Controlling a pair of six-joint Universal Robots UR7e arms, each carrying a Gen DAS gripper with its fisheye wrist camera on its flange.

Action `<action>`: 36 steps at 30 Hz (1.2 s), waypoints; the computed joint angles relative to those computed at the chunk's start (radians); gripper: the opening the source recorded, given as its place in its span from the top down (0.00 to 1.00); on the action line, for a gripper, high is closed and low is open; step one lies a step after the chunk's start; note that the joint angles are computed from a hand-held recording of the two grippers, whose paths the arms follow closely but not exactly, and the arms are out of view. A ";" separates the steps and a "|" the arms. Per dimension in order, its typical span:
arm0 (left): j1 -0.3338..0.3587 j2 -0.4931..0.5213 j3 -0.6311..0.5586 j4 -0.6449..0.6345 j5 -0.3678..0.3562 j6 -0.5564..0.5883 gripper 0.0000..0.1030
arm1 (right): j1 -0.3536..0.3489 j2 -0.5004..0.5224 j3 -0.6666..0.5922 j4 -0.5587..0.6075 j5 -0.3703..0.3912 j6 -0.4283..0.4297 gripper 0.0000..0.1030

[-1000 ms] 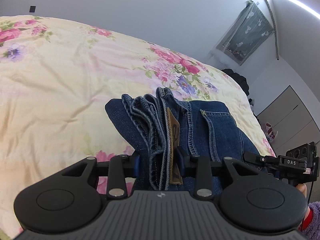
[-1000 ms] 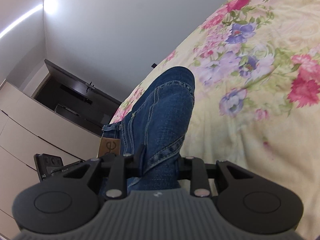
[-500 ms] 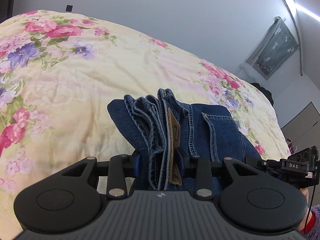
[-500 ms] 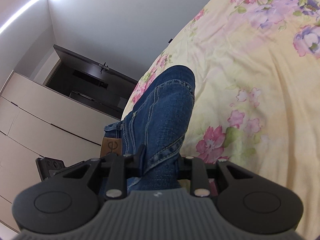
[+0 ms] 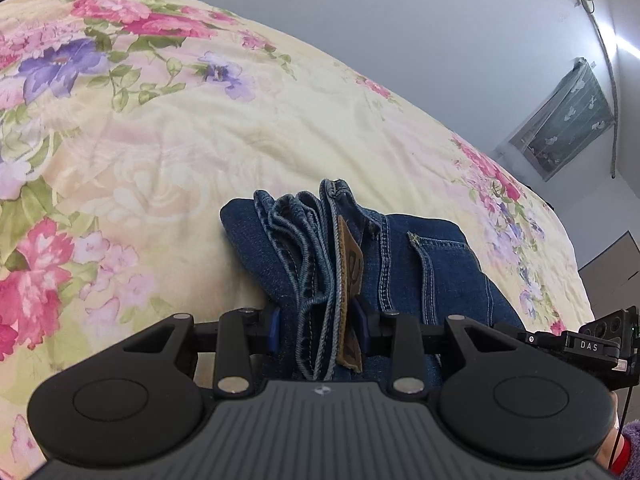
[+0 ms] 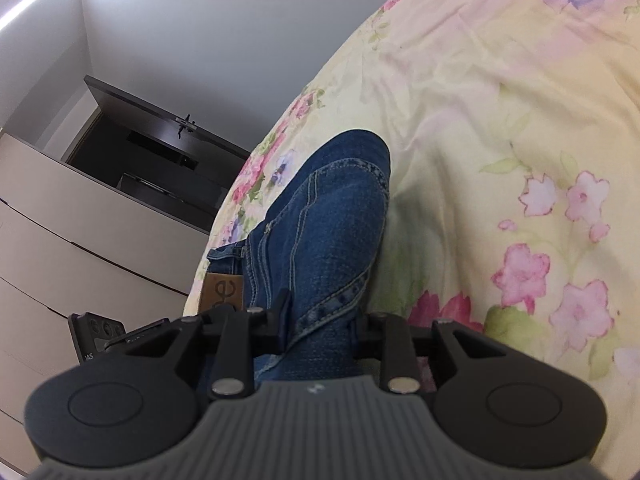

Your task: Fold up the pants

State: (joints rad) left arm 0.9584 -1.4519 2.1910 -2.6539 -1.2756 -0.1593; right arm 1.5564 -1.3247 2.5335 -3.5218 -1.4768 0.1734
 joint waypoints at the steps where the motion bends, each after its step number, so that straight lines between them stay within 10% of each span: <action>1: 0.014 0.003 0.006 -0.019 -0.015 0.013 0.62 | -0.016 0.006 0.004 -0.005 0.003 -0.010 0.78; 10: 0.050 0.014 0.006 -0.010 -0.039 -0.029 0.53 | 0.011 0.070 -0.010 -0.011 -0.152 0.006 0.76; 16: -0.097 -0.065 0.056 0.063 0.188 -0.126 0.48 | 0.186 0.006 -0.043 0.111 -0.430 -0.045 0.65; 26: -0.385 -0.300 0.228 0.222 0.399 -0.210 0.78 | 0.476 0.056 0.040 -0.076 -0.746 -0.269 0.73; 36: -0.342 -0.247 0.265 0.302 0.439 -0.298 0.90 | 0.474 0.201 0.060 -0.106 -0.815 -0.240 0.76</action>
State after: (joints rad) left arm 0.6160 -1.6984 2.4561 -2.3515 -0.8368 -0.4577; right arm 2.0305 -1.1236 2.5939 -3.6273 -2.2915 -0.0665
